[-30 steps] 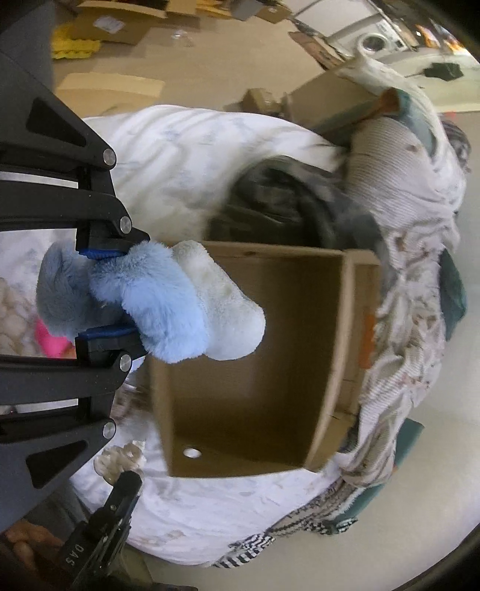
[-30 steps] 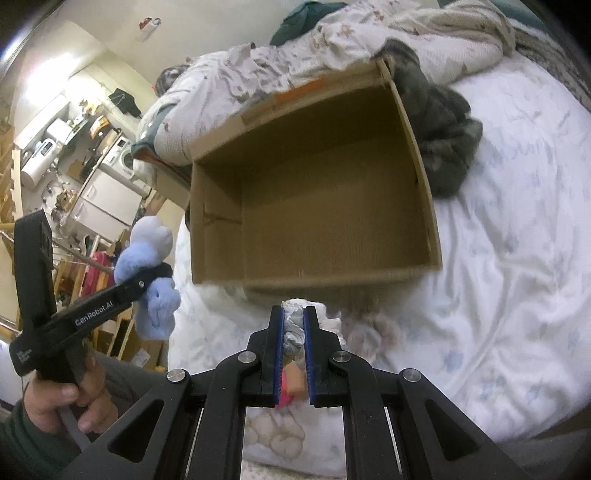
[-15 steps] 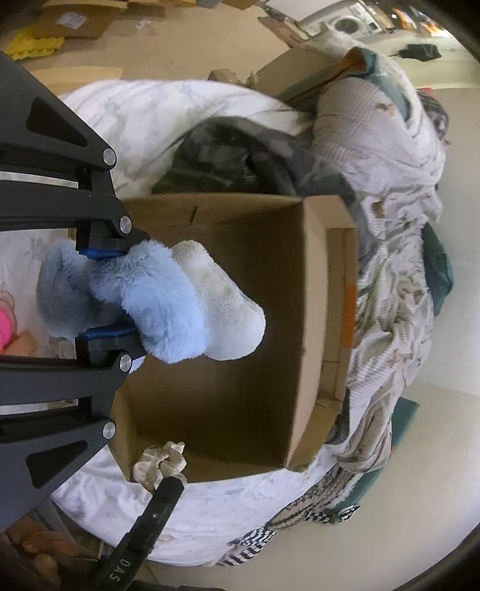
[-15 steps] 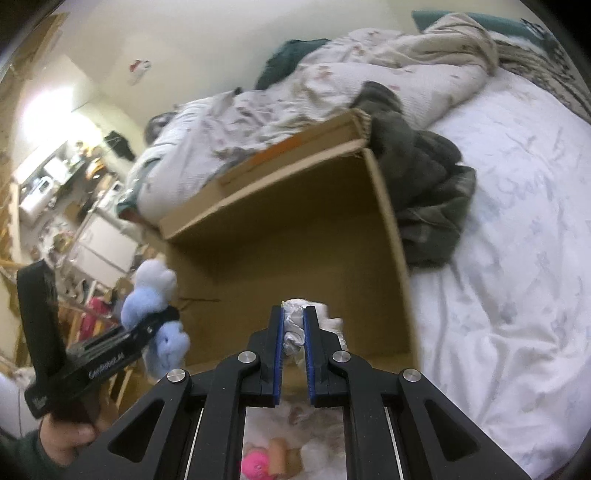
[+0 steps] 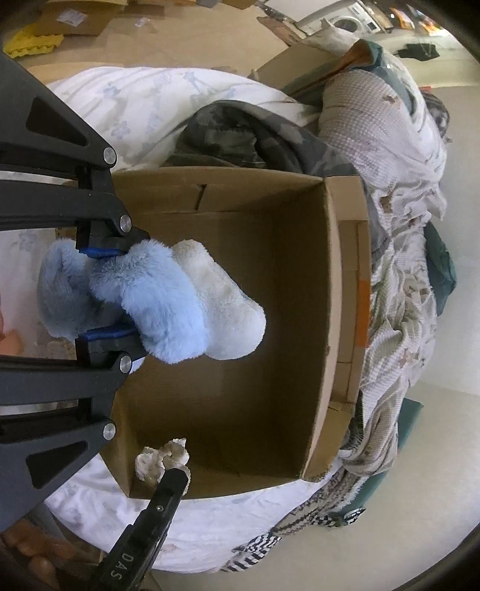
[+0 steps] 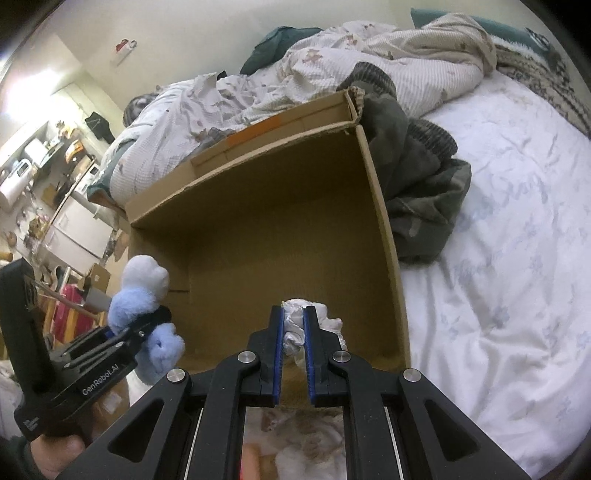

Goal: Organize soft objects
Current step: 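Carry both items into the box and open both tools to release them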

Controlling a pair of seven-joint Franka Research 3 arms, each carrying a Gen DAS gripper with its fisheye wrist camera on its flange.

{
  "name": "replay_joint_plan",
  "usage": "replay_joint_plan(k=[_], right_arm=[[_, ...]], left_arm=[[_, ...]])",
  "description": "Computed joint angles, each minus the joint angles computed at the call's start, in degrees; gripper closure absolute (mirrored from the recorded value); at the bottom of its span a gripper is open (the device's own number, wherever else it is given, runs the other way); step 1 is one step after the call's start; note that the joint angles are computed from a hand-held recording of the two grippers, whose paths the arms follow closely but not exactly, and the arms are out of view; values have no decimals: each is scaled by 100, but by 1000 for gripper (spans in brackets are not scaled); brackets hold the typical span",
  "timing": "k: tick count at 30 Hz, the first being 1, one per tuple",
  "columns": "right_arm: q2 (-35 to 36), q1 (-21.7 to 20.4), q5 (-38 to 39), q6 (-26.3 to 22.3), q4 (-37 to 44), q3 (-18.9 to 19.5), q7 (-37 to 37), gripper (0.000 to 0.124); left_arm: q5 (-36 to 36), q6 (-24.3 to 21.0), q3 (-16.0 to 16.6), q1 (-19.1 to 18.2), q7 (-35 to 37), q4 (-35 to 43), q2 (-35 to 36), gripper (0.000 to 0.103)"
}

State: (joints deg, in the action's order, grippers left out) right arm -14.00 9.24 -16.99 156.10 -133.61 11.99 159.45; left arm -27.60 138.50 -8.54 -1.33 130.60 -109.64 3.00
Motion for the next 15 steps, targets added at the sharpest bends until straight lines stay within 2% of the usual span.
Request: replay_joint_plan(k=[3, 8, 11, 13, 15], right_arm=[[-49, 18, 132, 77, -92, -44, 0, 112], [36, 87, 431, 159, -77, -102, -246, 112], [58, 51, 338, 86, -32, -50, -225, 112], [60, 39, 324, 141, -41, -54, -190, 112], [69, 34, 318, 164, -38, -54, -170, 112]], left_arm=[[-59, 79, -1, 2, 8, -3, 8, 77], [-3, -51, -5, 31, -68, 75, 87, 75], [69, -131, -12, 43, -58, 67, 77, 64], [92, -54, -21, 33, 3, -1, 34, 62], [133, -40, -22, 17, 18, -27, 13, 53]])
